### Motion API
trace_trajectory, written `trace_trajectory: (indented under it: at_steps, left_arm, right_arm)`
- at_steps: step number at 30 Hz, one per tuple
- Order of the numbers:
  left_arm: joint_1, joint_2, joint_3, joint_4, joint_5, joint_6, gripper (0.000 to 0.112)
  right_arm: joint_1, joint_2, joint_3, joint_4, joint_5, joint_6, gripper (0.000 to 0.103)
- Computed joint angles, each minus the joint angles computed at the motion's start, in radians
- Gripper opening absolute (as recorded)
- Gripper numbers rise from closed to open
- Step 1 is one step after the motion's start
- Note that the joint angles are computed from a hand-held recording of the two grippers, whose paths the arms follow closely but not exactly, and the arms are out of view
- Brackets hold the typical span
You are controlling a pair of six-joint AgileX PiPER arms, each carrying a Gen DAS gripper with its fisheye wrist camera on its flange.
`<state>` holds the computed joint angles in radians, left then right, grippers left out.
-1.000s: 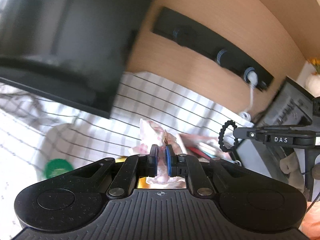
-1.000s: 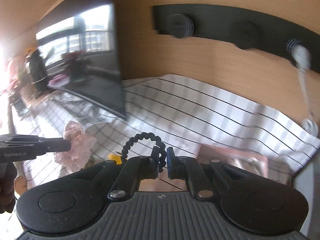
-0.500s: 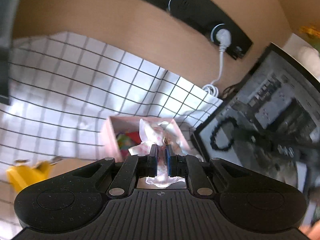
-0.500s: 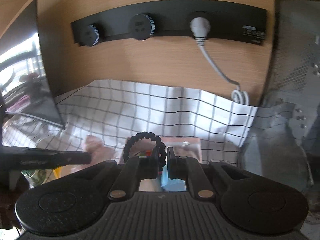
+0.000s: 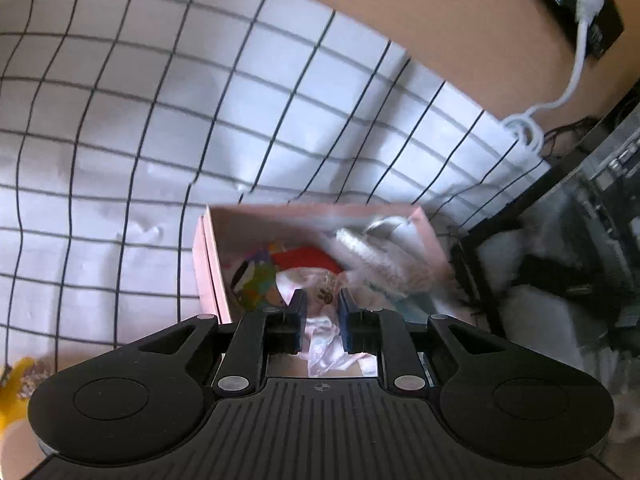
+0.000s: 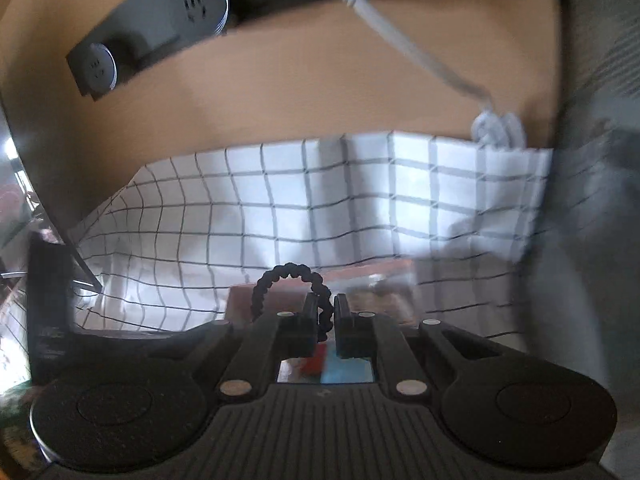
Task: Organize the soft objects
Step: 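Carry the scrunchie and hair tie into the pink box and release both, then grasp the yellow funnel by its rim with the left tool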
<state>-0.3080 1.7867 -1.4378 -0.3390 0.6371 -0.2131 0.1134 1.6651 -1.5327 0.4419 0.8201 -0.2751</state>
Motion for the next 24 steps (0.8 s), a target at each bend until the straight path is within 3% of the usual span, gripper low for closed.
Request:
trace_trajectory:
  at_steps: [5,12,16,18,20,22,24]
  left_arm:
    - [0.080,-0.081,0.057,-0.044,-0.103,0.021,0.019]
    - [0.155,-0.188,0.097,-0.181,-0.070,0.147,0.019]
    - [0.184,-0.289,0.175,-0.233,-0.062,0.222,0.019]
    - [0.192,-0.349,0.217,-0.218,-0.064,0.227,0.019]
    - [0.212,-0.431,0.282,-0.210,-0.070,0.241,0.019]
    - [0.238,-0.527,0.349,-0.145,-0.069,0.205,0.019]
    - [0.273,-0.610,0.403,-0.075,-0.049,0.157,0.019]
  right_arm:
    - [0.079,0.171,-0.120,-0.030,0.042,0.035,0.008]
    - [0.163,0.406,-0.321,-0.201,0.105,0.192,0.008]
    - [0.224,0.448,-0.381,-0.295,0.110,0.203,0.008]
    - [0.258,0.427,-0.339,-0.350,0.079,0.169,0.011]
    - [0.271,0.392,-0.293,-0.377,0.059,0.148,0.019]
    - [0.248,0.345,-0.244,-0.338,0.032,0.136,0.046]
    - [0.206,0.278,-0.180,-0.271,-0.009,0.112,0.058]
